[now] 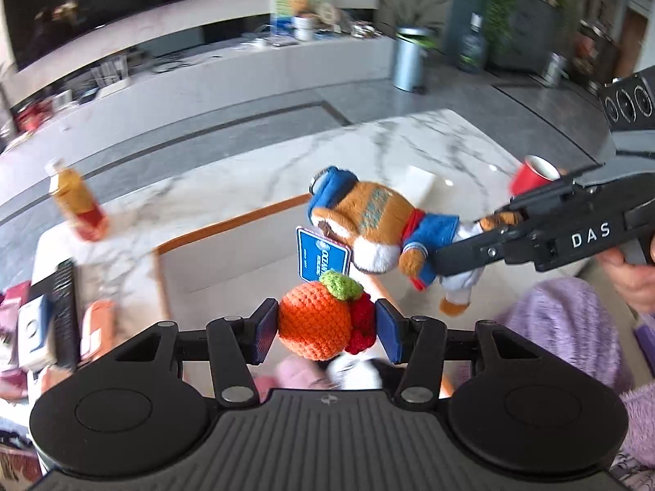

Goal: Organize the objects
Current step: 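Carry the orange fruit and bear plush over the box and release them inside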

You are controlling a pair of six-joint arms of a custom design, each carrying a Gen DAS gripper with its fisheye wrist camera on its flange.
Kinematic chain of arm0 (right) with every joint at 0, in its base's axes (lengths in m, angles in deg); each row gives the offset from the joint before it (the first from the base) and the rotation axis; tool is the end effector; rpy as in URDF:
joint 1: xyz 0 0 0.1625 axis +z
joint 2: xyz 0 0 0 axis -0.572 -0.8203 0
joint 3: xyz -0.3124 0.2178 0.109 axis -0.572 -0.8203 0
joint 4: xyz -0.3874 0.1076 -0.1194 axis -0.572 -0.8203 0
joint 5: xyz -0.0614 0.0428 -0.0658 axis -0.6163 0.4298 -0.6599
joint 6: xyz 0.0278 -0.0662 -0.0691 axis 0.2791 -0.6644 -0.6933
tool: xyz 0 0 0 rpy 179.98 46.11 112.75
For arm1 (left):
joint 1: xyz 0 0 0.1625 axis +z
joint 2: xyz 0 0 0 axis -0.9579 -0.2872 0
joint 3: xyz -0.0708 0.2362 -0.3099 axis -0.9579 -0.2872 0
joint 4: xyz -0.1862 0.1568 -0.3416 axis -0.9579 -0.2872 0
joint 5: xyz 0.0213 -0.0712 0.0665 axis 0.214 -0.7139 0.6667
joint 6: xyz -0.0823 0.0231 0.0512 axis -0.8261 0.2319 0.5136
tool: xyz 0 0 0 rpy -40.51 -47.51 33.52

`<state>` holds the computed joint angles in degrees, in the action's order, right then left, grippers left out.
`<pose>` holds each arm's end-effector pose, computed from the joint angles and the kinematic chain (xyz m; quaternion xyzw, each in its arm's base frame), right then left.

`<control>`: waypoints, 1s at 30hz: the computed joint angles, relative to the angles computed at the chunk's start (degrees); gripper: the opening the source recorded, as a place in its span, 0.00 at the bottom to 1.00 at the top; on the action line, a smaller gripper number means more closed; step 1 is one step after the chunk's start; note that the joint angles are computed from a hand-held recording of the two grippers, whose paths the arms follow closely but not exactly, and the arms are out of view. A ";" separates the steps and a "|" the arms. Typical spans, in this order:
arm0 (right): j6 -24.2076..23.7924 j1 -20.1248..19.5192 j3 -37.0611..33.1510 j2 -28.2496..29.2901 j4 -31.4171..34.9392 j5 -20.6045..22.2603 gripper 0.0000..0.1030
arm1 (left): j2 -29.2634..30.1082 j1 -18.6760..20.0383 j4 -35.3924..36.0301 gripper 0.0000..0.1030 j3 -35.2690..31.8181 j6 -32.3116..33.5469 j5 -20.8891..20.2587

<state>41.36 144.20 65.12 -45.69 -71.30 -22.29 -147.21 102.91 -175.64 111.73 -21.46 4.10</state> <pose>0.3323 -0.5430 0.1927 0.3752 -0.9223 0.0922 0.0012 -0.2534 -0.3858 0.3158 0.1856 0.8819 -0.2776 0.3328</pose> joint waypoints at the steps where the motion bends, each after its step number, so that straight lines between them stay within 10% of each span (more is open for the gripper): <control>1: 0.83 0.59 -0.66 1.48 -0.16 -0.12 0.40 | -0.94 0.20 0.69 0.58 0.42 -0.71 0.32; 14: 2.53 4.48 -12.21 18.82 2.61 -8.89 0.40 | -7.43 7.11 -8.67 0.58 4.67 4.33 1.80; 30: 19.52 3.44 -22.96 32.53 6.28 -7.06 0.40 | -7.26 13.09 -16.94 0.58 4.78 13.03 0.85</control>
<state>60.89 147.64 42.17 -13.17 -65.02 -29.34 -154.47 116.00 -192.58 116.51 -8.43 4.95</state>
